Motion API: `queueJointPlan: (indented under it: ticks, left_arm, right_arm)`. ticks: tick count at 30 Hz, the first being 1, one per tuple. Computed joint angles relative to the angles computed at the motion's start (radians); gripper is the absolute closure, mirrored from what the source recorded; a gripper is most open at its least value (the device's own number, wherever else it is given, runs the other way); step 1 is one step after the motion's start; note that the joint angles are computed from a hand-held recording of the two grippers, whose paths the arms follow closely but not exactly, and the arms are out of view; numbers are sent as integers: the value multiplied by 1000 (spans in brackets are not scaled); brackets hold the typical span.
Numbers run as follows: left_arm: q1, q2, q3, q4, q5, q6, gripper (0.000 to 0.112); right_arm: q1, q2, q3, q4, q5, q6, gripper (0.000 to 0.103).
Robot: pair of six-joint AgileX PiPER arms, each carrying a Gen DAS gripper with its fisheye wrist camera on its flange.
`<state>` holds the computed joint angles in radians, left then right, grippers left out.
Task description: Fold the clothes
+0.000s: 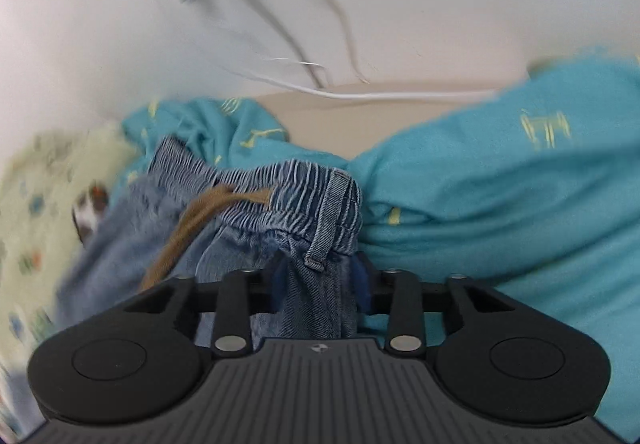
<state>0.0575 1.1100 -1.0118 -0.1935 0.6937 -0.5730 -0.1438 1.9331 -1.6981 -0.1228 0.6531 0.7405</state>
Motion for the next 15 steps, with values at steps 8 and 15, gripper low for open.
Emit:
queueJointPlan:
  ticks: [8, 15]
  left_arm:
    - [104, -29, 27, -105, 16, 43, 54]
    - [167, -26, 30, -131, 29, 28, 54]
  right_arm:
    - [77, -124, 110, -317, -162, 249, 89]
    - [49, -29, -2, -207, 28, 73, 86]
